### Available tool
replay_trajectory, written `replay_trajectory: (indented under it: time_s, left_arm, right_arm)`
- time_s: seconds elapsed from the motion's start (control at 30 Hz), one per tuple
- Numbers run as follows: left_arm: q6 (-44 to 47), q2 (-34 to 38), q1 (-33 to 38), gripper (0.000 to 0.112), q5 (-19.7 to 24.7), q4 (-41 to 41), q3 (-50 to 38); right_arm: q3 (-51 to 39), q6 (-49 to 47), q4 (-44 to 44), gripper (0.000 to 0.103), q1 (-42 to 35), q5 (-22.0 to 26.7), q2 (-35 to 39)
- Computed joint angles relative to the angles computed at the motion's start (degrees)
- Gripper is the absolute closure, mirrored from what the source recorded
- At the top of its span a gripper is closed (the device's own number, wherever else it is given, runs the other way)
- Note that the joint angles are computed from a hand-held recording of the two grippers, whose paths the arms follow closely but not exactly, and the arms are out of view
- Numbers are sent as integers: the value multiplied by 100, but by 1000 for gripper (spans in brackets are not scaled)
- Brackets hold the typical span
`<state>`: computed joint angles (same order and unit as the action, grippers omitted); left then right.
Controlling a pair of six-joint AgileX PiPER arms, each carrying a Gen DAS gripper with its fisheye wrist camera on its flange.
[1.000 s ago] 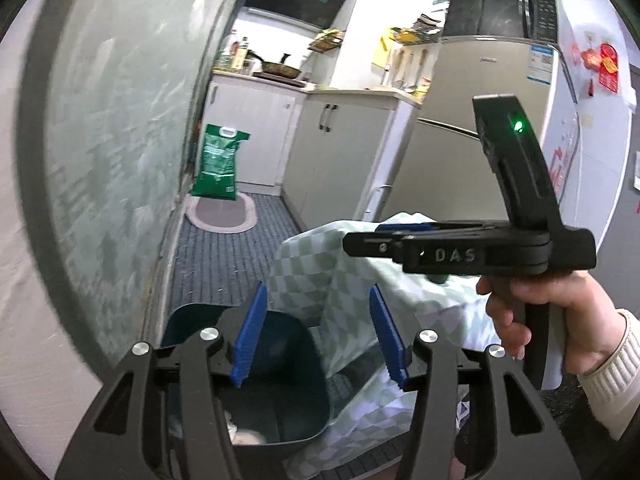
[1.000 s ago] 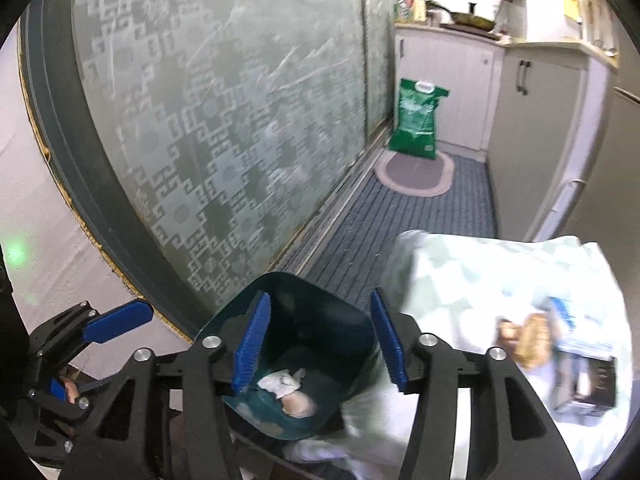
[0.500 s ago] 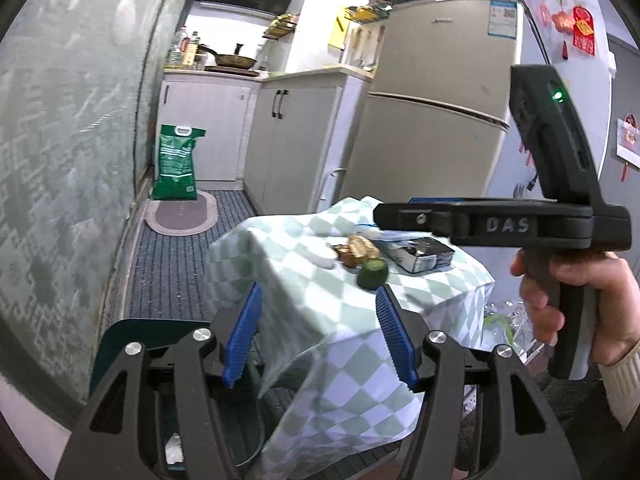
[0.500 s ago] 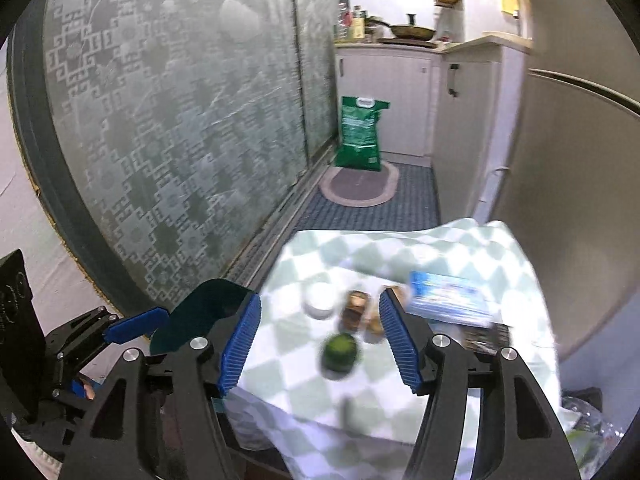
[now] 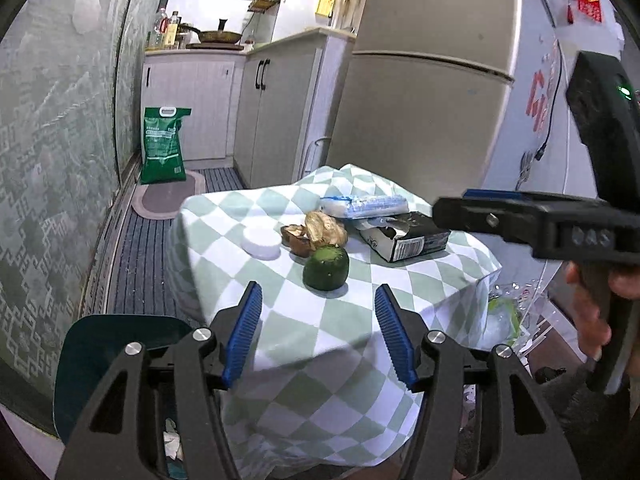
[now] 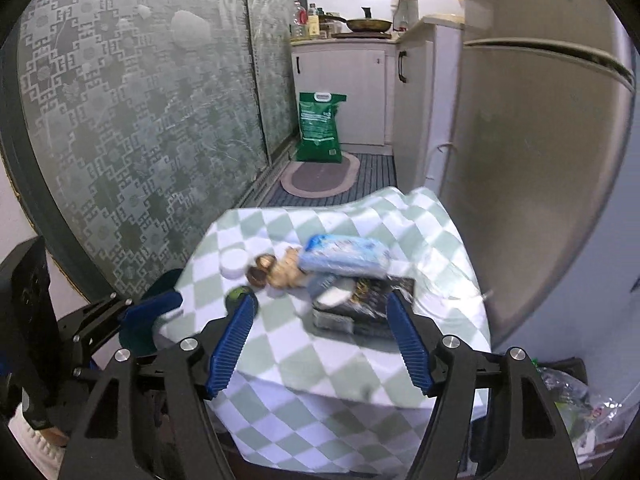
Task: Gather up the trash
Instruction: 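Reach the left tool to the green lime and close on it, then grasp the black 'Face' tissue pack with the right tool while the left holds the lime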
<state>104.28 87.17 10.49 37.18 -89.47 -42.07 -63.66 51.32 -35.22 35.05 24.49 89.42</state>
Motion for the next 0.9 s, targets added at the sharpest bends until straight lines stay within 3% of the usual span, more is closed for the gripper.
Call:
replay_trajectory:
  time_s: [0.43, 0.47, 0.53, 0.57, 0.9]
  left_arm:
    - [125, 380, -904, 55, -951, -746, -307]
    - [117, 410, -925, 57, -968, -788, -330]
    - [3, 470, -980, 78, -1037, -717, -401]
    - [31, 483, -1012, 81, -1104, -757, -417]
    - [-48, 375, -905, 81, -829, -665, -346]
  right_arm:
    - [656, 40, -9, 26, -345, -183, -289]
    - [689, 67, -42, 25, -352, -196, -298]
    - [742, 166, -133, 24, -335, -216, -305]
    - [750, 170, -135, 23, -330, -234, -301]
    - [662, 338, -203, 19, -312, -404, 19]
